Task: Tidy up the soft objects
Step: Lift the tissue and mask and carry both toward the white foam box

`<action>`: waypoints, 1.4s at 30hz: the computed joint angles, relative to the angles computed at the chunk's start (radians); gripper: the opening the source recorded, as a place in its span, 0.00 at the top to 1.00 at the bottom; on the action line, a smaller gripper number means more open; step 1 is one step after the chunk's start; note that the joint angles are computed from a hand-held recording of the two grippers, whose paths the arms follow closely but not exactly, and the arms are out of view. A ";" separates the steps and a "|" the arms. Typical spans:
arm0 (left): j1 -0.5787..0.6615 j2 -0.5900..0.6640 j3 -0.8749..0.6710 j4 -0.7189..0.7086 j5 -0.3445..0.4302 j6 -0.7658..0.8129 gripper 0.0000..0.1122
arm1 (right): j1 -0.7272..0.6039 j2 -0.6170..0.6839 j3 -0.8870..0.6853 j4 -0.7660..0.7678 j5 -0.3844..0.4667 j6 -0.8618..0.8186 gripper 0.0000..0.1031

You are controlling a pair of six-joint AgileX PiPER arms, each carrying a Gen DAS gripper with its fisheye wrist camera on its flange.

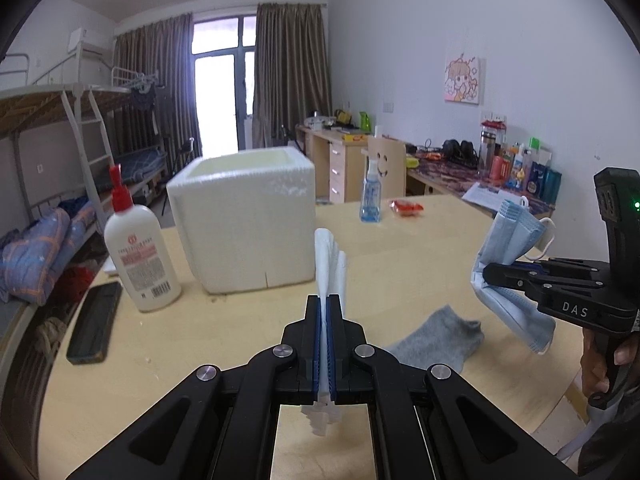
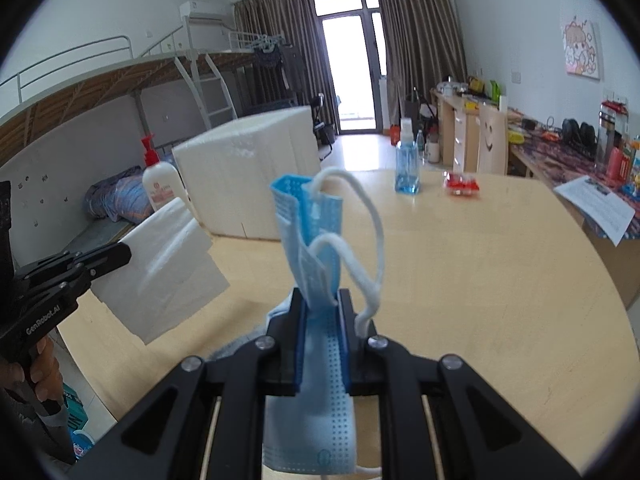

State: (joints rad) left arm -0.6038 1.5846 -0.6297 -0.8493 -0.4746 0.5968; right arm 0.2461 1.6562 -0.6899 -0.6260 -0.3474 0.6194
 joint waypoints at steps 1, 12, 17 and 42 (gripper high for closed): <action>0.002 -0.007 -0.001 -0.003 -0.003 0.010 0.98 | 0.004 -0.011 0.001 0.013 0.001 -0.010 0.83; 0.069 -0.089 0.011 0.127 0.003 -0.035 0.98 | 0.093 -0.075 0.000 0.311 0.010 -0.266 0.83; 0.093 -0.134 0.036 0.177 -0.002 -0.062 0.98 | 0.153 -0.103 0.000 0.482 0.008 -0.426 0.83; 0.193 -0.260 0.112 0.084 -0.053 0.000 0.98 | 0.304 -0.017 -0.177 0.344 0.057 -0.366 0.83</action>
